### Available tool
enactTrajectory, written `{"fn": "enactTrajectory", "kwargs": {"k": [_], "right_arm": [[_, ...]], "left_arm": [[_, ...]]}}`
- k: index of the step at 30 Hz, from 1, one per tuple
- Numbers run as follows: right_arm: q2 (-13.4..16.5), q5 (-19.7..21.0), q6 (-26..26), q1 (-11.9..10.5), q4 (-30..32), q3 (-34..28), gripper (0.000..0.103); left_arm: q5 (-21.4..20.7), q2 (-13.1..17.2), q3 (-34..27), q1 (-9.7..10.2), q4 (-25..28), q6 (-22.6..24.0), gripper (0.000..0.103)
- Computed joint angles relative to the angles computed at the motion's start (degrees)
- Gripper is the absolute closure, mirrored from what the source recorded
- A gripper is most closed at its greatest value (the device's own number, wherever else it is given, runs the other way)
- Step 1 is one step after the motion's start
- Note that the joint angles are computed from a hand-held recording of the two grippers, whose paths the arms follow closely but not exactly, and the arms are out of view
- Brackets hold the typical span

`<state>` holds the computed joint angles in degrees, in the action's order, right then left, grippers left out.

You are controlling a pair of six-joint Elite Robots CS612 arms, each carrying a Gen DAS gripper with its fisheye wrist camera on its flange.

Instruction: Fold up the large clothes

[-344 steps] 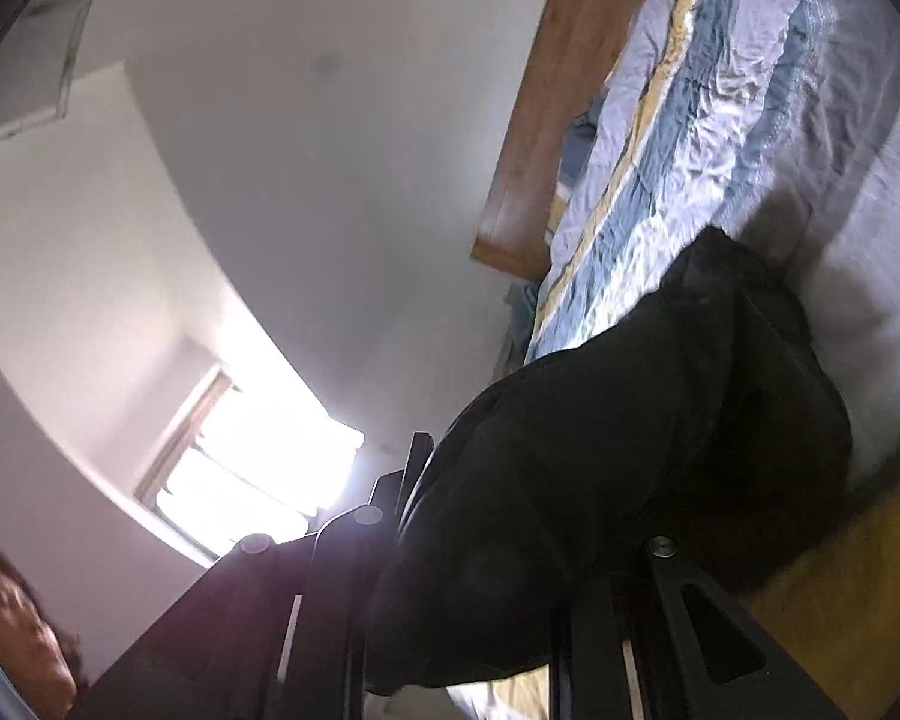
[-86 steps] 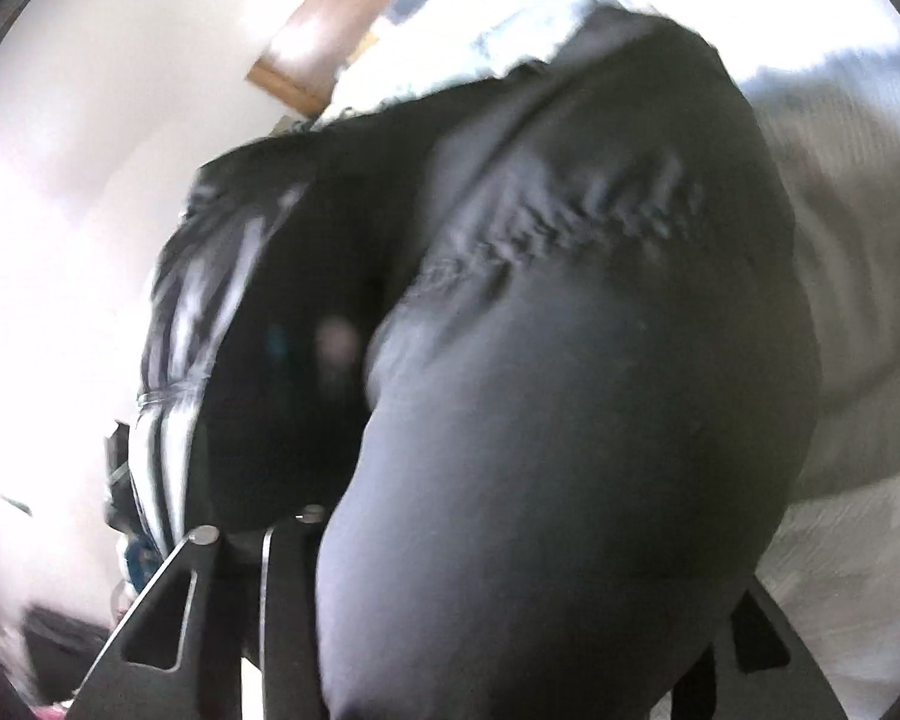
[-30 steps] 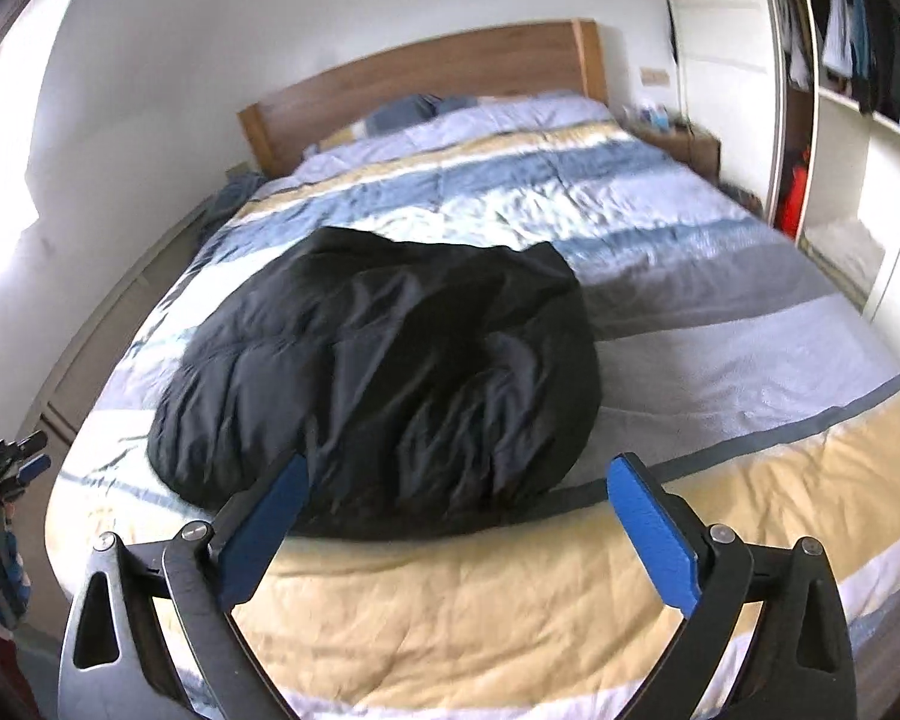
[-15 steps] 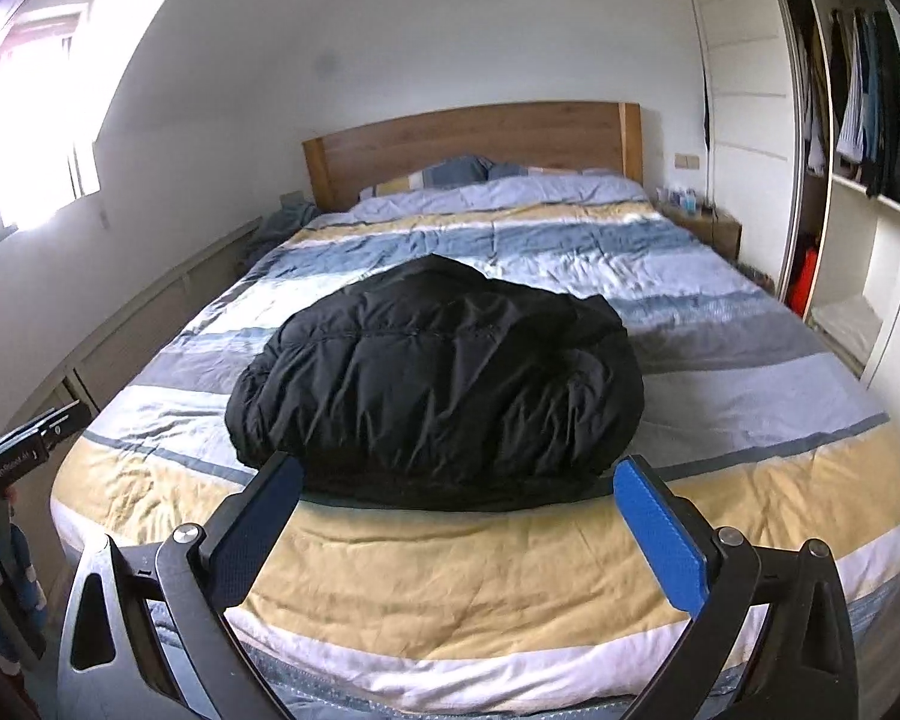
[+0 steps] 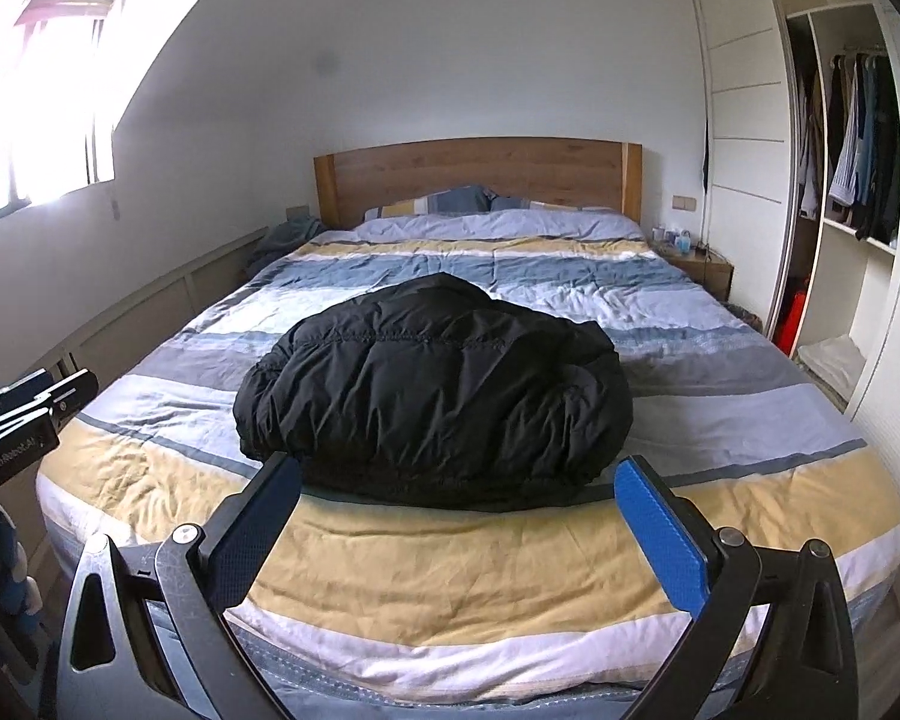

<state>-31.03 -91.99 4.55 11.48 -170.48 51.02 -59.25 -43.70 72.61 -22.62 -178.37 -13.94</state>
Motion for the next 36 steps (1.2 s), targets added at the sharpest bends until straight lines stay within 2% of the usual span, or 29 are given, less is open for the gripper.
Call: {"fn": "enactTrajectory", "kwargs": {"k": [8, 17, 36], "right_arm": [[-0.2, -0.2, 1.3, -0.1, -2.0, 0.9, 0.0], [0.1, -0.8, 1.0, -0.1, -2.5, 1.0, 0.0], [0.7, -2.9, 2.4, -0.7, -0.1, 0.9, 0.0]], "left_arm": [[0.6, -0.2, 0.5, -0.74, -2.5, 1.4, 0.033], [-0.4, 0.4, -0.1, -1.12, -1.9, 2.9, 0.033], [-1.0, 2.3, -1.3, -0.82, -0.8, 2.8, 0.033]]}}
